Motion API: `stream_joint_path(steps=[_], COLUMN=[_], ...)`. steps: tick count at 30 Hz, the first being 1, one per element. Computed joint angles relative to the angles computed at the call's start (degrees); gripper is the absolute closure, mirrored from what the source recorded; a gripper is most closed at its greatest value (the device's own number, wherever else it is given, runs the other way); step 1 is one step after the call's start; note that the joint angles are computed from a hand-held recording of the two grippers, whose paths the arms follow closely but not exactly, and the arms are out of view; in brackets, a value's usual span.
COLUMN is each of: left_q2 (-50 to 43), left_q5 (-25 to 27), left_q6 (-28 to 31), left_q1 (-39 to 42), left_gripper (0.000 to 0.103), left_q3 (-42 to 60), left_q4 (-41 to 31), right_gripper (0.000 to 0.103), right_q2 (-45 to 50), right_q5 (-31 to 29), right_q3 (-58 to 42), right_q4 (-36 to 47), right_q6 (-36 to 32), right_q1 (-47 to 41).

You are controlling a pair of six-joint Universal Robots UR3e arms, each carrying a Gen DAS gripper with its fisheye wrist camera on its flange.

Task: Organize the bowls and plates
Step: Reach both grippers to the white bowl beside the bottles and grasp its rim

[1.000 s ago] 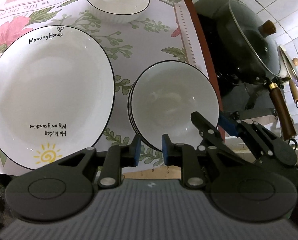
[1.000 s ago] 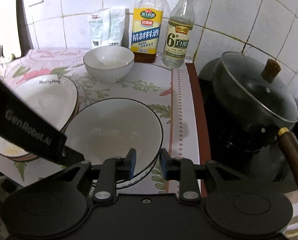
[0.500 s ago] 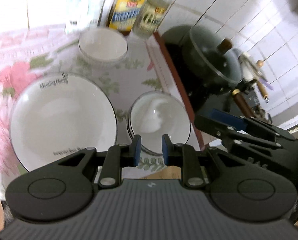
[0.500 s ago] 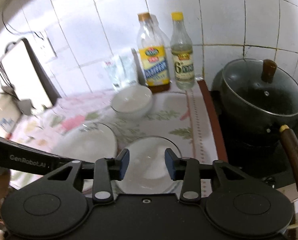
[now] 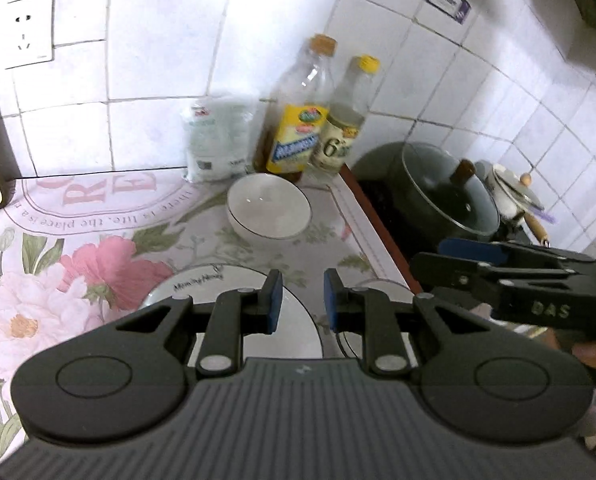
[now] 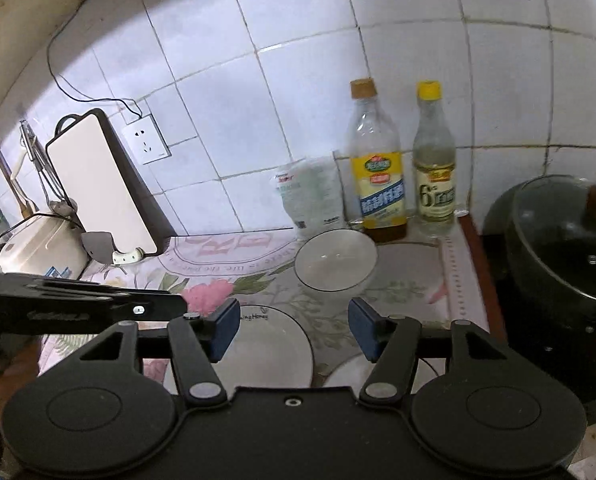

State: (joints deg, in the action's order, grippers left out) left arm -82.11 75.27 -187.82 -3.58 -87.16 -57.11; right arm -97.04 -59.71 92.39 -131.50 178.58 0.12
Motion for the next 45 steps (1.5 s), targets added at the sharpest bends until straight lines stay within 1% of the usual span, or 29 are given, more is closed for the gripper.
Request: stream_joint_path(steps=[1,3,5,6,9,13,16,18,20,23,25,26,28,31,32,34,35,36,39,40,41,42,43,45], left_q2=[0.1,-1.2,-3.0,-4.3,-9.0,-15.7,-21.9,-25.9,-29.8,-36.3,-41.0,-42.8,-45.6,-49.3,-49.9,-50.0,-50.1,-50.4,-52.5,-52.8,-53.1,-53.8,-54.2,-53.8], left_q5=[-0.7,-0.4,-0.3,0.1,-0.2,-0.9,-0.1,1.3,0.8,1.5,3.3,3.7,3.2,2.4,0.9,-0.7,-0.8,-0.3,1.3,1.2,1.0,1.6,2.9,4.0], left_q6=[0.5,0.7,0.2,-0.5,-1.8,-3.0,-0.8,-0.8,-0.1,-0.3,-0.8,-1.2,-2.4,-4.0,-5.1,-8.5,-9.4,-9.7,-10.6,-10.8,-11.1,-11.2,-10.7,-10.4], left_q1=[1.3,2.4,3.3,3.3,4.1,4.5,4.2,3.7,3.7,3.0,2.1,1.9,2.0,1.9,2.3,2.8,2.8,2.6,2.1,2.1,2.1,1.8,1.3,0.6], left_gripper=[0.082,0.078,0.066,0.064,0.063,0.062,0.062,0.062,0.062,0.062,0.061,0.060,0.060,0.061,0.061,0.062,0.063,0.063,0.065,0.071,0.083,0.087,0.090,0.090], left_q3=[-0.2,-0.5,-0.9,-1.2,-1.0,0.5,5.4,9.5,13.3,21.0,27.4,29.4,32.1,36.6,37.2,36.0,35.9,36.4,40.5,40.7,40.9,42.2,42.9,41.9], left_q4=[0.2,2.2,5.0,6.9,10.8,14.7,14.7,13.6,12.6,9.0,5.2,4.5,3.6,0.8,0.4,2.0,2.6,2.4,-0.8,-0.9,-1.2,-2.4,-3.4,-2.0], right_gripper=[0.038,0.038,0.038,0.038,0.038,0.038,0.038,0.038,0.038,0.038,0.038,0.038,0.038,0.040,0.041,0.044,0.048,0.049,0.062,0.070,0.076,0.081,0.085,0.086], right_q2=[1.7,5.4,9.9,12.3,17.8,26.5,32.6,36.5,39.8,44.8,47.9,49.5,52.4,55.2,55.9,57.0,57.4,57.5,57.3,57.2,57.2,57.4,58.0,57.9], right_q5=[0.2,1.6,4.5,5.3,4.7,3.0,1.9,0.7,1.0,0.1,-0.6,-1.1,-1.8,-3.1,-3.3,-4.2,-4.6,-4.8,-4.7,-4.5,-4.4,-5.3,-6.7,-7.4], right_q3=[-1.3,-4.2,-7.9,-9.8,-12.4,-19.0,-25.0,-29.2,-32.4,-37.9,-42.0,-44.2,-48.1,-51.3,-51.8,-52.9,-53.5,-53.5,-52.1,-51.4,-51.0,-51.6,-53.0,-53.1], right_q4=[-0.1,0.2,3.1,4.2,2.4,3.0,4.8,6.3,7.2,8.6,10.2,11.2,12.6,13.3,13.2,13.1,13.3,13.0,11.0,10.0,9.3,9.6,10.8,10.9], right_q6=[1.0,4.2,7.9,9.7,15.2,19.3,21.6,23.3,25.1,27.3,28.0,28.4,28.8,30.3,30.6,31.0,31.1,31.3,31.6,31.7,31.5,31.4,30.8,29.9], right_q1=[0.4,0.6,-0.1,-0.2,0.8,1.9,2.3,2.4,2.2,2.6,3.1,3.4,3.8,4.4,4.6,5.0,5.2,5.2,5.1,5.0,4.9,5.1,5.6,5.9])
